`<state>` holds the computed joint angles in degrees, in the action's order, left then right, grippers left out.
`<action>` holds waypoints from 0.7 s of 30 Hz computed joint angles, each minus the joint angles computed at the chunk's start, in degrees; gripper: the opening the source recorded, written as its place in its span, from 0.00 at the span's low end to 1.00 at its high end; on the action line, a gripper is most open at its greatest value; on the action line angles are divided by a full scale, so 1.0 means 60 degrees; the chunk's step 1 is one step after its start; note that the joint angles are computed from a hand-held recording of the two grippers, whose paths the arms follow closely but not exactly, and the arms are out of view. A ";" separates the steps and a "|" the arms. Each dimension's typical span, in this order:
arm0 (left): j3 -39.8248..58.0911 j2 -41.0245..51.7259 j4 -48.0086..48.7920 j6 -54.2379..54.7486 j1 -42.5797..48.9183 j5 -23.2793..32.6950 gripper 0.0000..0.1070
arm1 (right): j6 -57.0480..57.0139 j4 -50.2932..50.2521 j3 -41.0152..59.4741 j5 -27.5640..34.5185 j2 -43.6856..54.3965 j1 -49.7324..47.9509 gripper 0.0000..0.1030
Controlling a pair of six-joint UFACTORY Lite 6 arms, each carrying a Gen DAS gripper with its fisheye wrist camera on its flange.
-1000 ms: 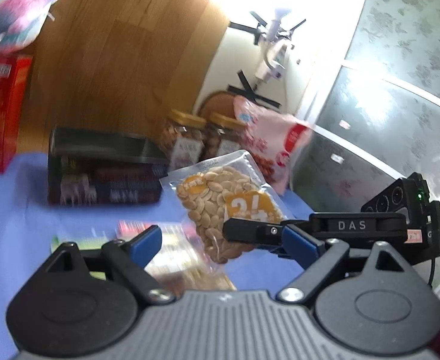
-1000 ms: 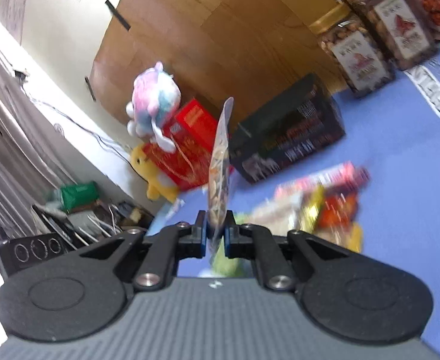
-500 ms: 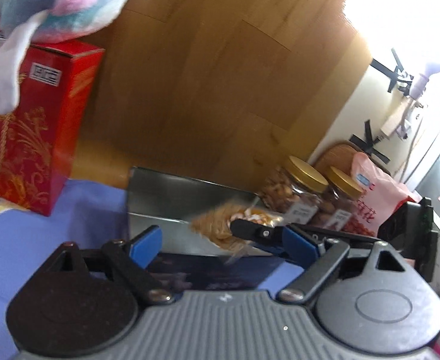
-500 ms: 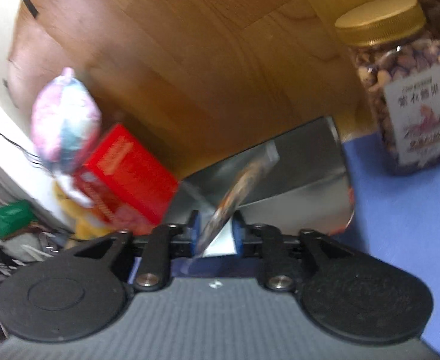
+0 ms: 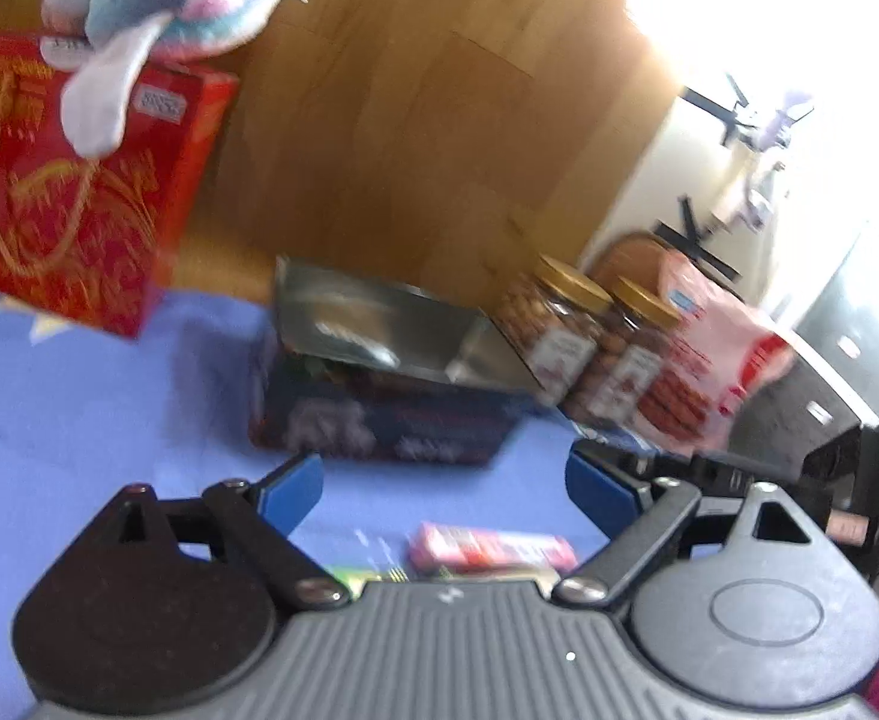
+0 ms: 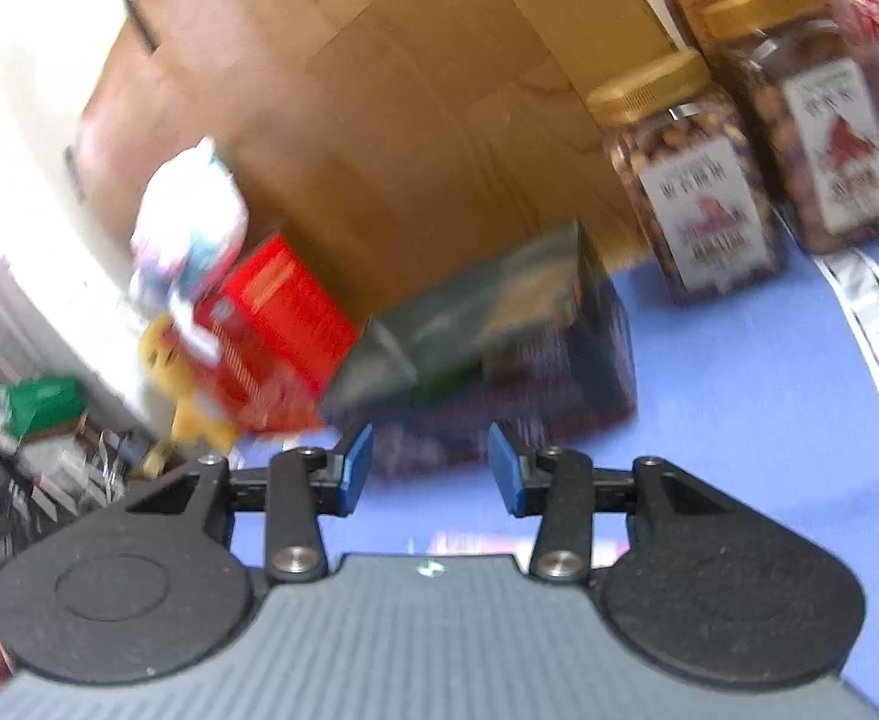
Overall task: Organize snacks
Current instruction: 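Carry the seed bag into the black tin box and open the right tool, then move the right tool to the brown cake packet and grasp it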
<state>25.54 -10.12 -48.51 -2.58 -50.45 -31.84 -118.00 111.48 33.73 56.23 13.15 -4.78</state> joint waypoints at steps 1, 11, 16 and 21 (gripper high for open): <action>-0.0026 0.0036 0.0072 -0.0234 -0.0218 0.0016 0.85 | -0.0232 0.0034 -0.0460 0.0024 -0.0239 -0.0031 0.45; 0.1658 0.2522 -0.0486 -0.0033 -0.1090 0.0387 0.87 | -0.1934 -0.0391 -0.2115 0.0195 -0.0577 -0.0616 0.61; 0.2246 0.3305 -0.0748 0.0270 -0.1005 0.0811 0.90 | -0.4544 0.0994 -0.2626 -0.0625 -0.1034 0.0690 0.71; 0.2990 0.4059 -0.0020 -0.0111 -0.0873 0.1289 0.92 | -0.6497 0.2847 -0.2607 -0.0817 -0.0445 0.1758 0.67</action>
<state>43.48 14.24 -48.63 -3.25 -55.69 -24.11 -156.99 128.56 18.08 51.33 10.48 5.77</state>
